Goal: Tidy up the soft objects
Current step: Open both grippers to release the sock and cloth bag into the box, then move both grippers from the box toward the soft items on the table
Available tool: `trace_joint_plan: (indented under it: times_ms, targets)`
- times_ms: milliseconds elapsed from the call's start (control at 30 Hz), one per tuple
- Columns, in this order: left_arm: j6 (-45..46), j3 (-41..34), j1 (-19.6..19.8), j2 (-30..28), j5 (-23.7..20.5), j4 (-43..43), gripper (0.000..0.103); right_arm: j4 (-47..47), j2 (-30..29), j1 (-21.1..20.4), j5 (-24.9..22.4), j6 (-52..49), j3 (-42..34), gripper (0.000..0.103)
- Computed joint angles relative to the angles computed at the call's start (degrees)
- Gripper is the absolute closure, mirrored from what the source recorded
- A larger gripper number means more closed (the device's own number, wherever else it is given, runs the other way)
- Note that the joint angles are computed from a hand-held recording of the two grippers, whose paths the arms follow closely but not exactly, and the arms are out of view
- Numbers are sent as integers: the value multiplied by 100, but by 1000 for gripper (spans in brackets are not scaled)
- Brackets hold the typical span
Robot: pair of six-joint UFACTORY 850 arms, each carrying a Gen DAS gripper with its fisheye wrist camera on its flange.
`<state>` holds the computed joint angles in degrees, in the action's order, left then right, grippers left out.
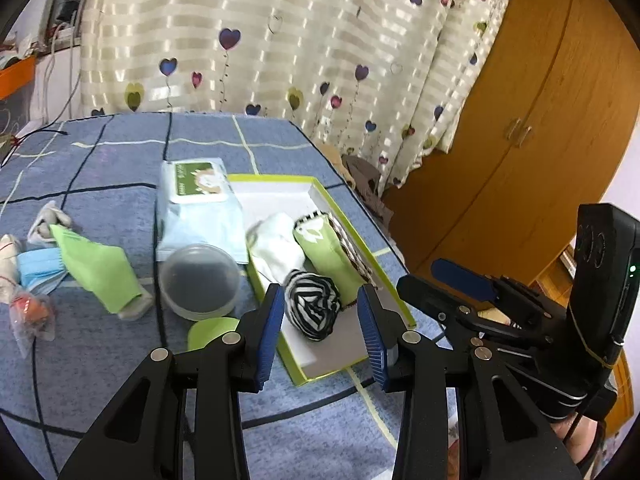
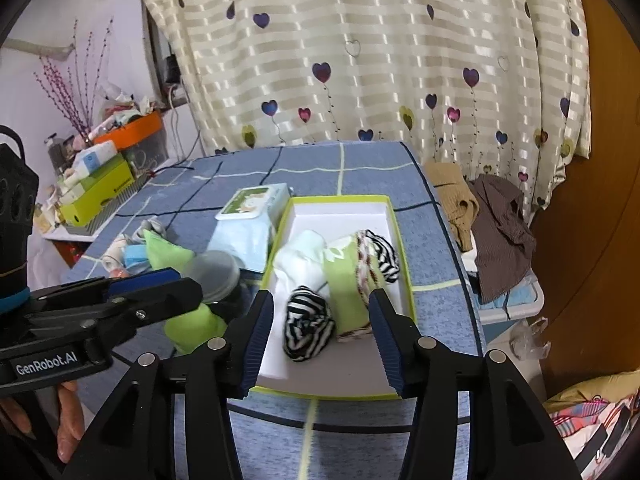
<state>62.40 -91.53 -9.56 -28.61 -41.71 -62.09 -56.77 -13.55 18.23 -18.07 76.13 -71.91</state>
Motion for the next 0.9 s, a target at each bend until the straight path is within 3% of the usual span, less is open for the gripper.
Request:
trace_joint_plan:
  times_ms: [467, 900]
  targets:
    - [354, 230, 628, 107, -91, -545, 64, 888, -547, 448, -146, -1261, -802, 54]
    - [-159, 52, 1062, -228, 76, -413, 64, 2308, -1226, 614, -241, -2970, -1626, 54]
